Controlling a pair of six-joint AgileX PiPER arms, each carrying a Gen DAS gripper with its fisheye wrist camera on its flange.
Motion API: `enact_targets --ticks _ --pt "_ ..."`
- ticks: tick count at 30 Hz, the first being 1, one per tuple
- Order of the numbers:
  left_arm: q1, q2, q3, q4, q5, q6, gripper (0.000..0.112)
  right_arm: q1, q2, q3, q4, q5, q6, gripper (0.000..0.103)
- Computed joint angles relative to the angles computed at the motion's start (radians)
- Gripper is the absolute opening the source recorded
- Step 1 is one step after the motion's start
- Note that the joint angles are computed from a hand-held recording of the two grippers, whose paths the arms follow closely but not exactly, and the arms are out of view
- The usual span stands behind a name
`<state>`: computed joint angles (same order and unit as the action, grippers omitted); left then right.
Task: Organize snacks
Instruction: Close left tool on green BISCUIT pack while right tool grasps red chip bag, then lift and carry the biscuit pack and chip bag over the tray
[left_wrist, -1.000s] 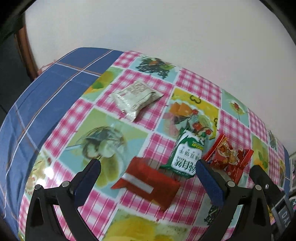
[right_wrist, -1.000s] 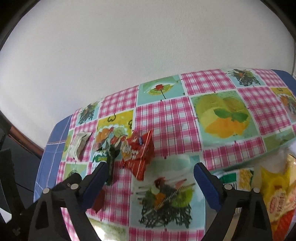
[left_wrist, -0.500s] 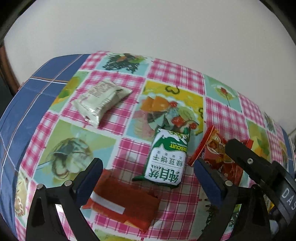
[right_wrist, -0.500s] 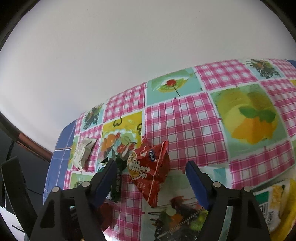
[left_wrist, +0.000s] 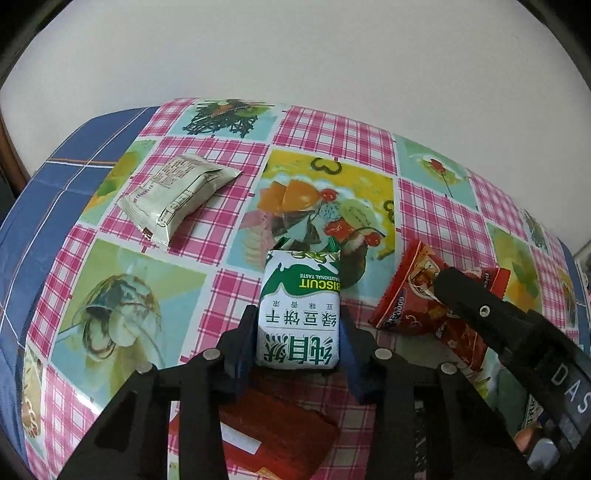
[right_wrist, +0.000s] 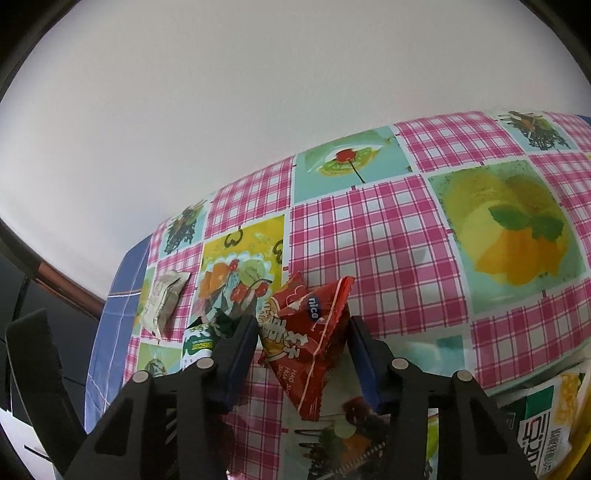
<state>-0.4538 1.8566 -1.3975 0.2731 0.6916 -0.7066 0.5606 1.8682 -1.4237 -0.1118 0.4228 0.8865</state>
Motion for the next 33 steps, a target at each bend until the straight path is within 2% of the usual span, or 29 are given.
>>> enact_targets --ticks 7,16,23,33 --pt "-0.001 -0.009 -0.006 -0.005 0.021 -0.016 0.042 -0.005 -0.024 0.012 -0.018 0.016 0.024 0.051" --pt "-0.048 -0.046 -0.045 0.005 0.143 -0.076 0.042 0.012 -0.097 0.022 -0.029 0.108 0.049 0.051" --pt "-0.114 -0.104 -0.080 0.040 0.270 -0.151 0.042 0.050 -0.219 0.065 -0.106 0.212 0.127 0.050" --pt "-0.246 -0.215 -0.071 0.116 0.384 -0.258 0.042 0.109 -0.419 0.173 -0.179 0.321 0.238 0.050"
